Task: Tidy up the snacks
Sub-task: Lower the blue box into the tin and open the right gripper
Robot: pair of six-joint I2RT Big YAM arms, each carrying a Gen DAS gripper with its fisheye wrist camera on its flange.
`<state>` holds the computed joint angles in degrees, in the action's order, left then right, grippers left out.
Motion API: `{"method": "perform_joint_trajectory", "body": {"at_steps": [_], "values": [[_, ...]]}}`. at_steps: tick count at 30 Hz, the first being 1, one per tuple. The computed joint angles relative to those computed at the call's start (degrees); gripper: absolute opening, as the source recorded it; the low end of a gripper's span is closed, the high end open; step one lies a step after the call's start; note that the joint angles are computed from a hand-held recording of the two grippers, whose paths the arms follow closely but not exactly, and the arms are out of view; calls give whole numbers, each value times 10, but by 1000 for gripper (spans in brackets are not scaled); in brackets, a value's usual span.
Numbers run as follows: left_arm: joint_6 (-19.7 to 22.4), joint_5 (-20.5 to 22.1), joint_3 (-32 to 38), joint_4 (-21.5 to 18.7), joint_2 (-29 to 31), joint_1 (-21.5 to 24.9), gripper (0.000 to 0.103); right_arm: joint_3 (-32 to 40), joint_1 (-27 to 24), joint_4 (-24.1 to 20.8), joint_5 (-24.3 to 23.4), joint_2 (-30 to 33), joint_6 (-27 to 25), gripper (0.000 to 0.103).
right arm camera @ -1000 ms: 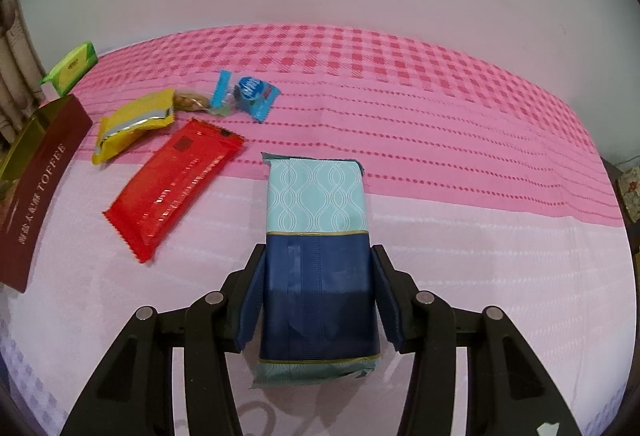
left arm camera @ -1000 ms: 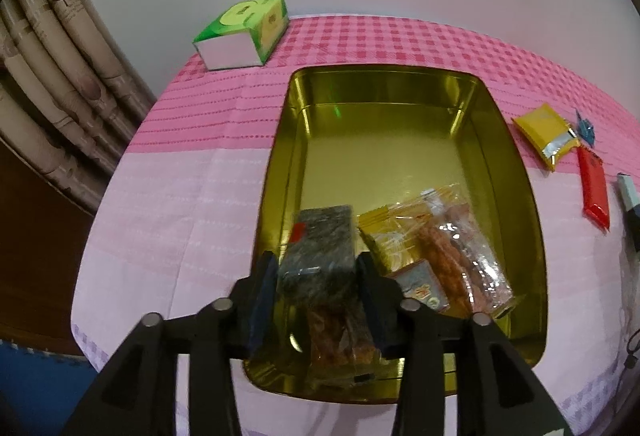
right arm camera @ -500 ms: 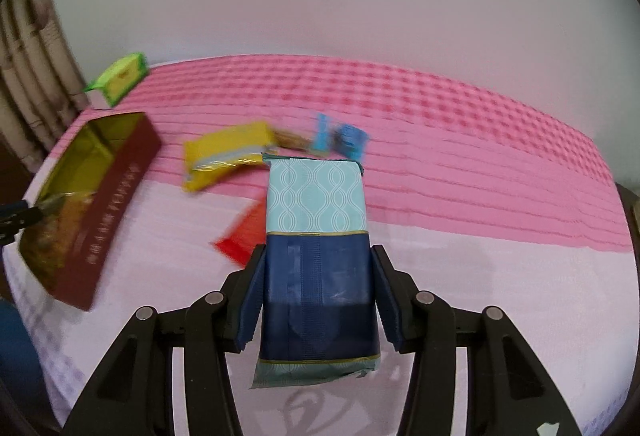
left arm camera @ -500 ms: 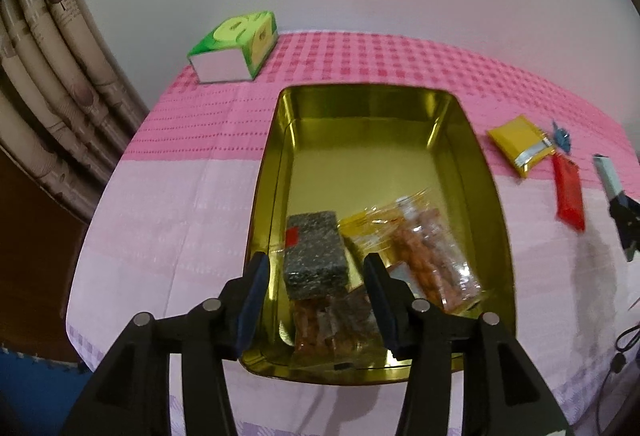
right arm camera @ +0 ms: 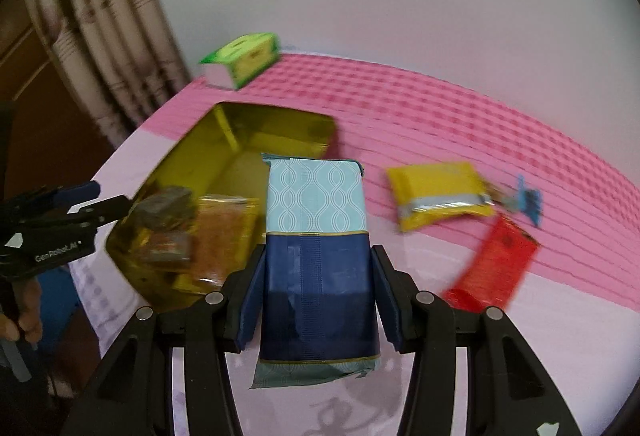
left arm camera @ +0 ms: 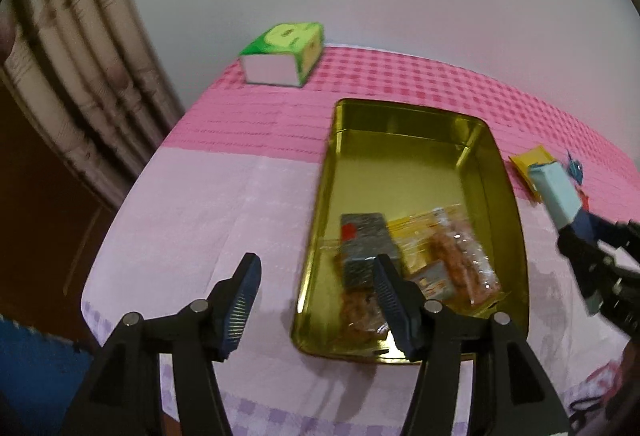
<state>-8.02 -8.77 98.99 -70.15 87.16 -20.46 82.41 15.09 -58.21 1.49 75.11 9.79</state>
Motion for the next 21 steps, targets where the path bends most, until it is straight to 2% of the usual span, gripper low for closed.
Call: {"method": "perform_joint_trajectory", "body": {"at_steps": [5, 10, 21], "values": [[-20, -14, -7, -4, -7, 17, 59, 23, 31, -6, 3, 27, -4, 46], [-46, -4, -5, -8, -7, 32, 59, 43, 45, -16, 2, 51, 7, 46], [-48, -3, -4, -10, -4, 36, 59, 62, 67, -28, 11, 86, 7, 46]]}}
